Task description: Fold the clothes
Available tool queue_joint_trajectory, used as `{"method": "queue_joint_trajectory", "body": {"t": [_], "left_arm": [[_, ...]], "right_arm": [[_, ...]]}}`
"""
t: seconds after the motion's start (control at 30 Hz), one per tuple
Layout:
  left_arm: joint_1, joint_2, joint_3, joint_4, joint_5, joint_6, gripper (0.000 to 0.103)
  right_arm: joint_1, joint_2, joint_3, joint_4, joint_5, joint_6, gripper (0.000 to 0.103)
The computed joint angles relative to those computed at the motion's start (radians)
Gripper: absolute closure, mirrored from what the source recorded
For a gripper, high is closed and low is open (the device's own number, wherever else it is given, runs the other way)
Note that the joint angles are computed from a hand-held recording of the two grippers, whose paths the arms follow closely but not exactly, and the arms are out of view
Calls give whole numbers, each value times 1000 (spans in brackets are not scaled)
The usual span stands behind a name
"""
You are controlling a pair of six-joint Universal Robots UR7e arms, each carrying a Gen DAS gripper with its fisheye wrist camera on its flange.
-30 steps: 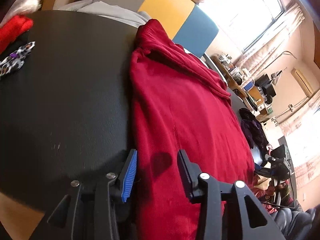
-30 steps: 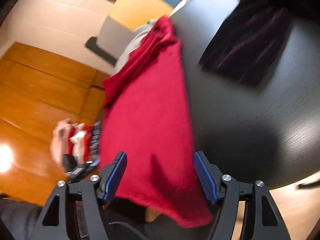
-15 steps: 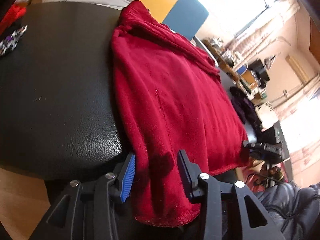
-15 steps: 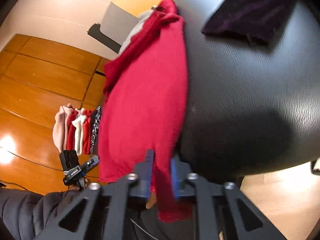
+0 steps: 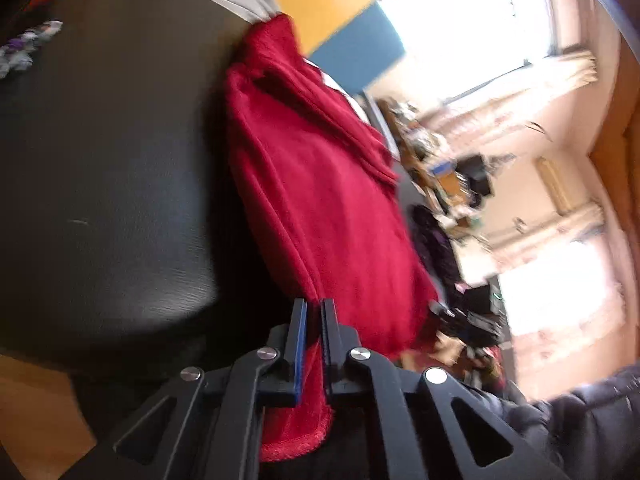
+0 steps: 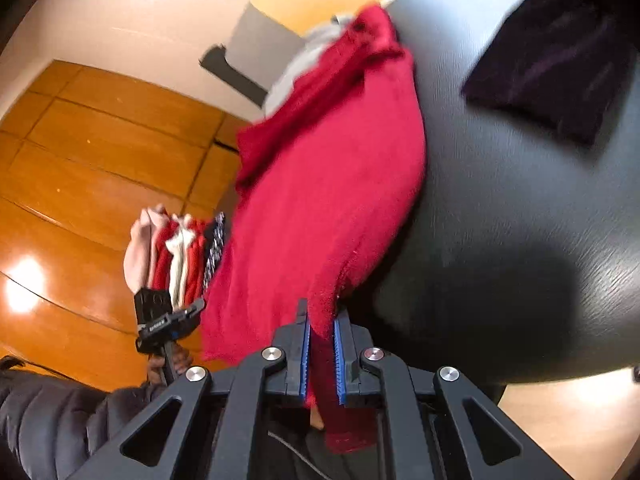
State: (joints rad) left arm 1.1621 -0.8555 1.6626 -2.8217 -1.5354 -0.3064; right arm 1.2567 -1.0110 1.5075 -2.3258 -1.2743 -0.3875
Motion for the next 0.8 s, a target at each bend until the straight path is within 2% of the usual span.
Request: {"method": "queue_joint_trajectory", "body": {"t": [0.1,0.23,0.37,0.43,0.53,0.6,0.7,0.8], "left_arm": [[-3,22,-42,32,-30,28,99],[13,56,-115,7,-94,45,101],[32,116,-257,-13,-155,91,103],[25,145,-342,45,-105,132,103],[18,159,-417,172,26,128,99],[1,130,-388,253,164,115,88],[-7,58,-275,327,231,85,79],[-12,-8,-135,313,192,31,65]], "right_arm": [[3,6,-14,17,54,-4,93],[26,45,-83,29,133,-6,93],[54,104,-179,41,201,-1,93],[69,155,-248,22,237,32,93],[94,213,-338,54,154,54,93],[99,238,-376,80,105,56,93],[74,231,-343,80,96,73,93],[55,223,-298,44,94,108,93]]}}
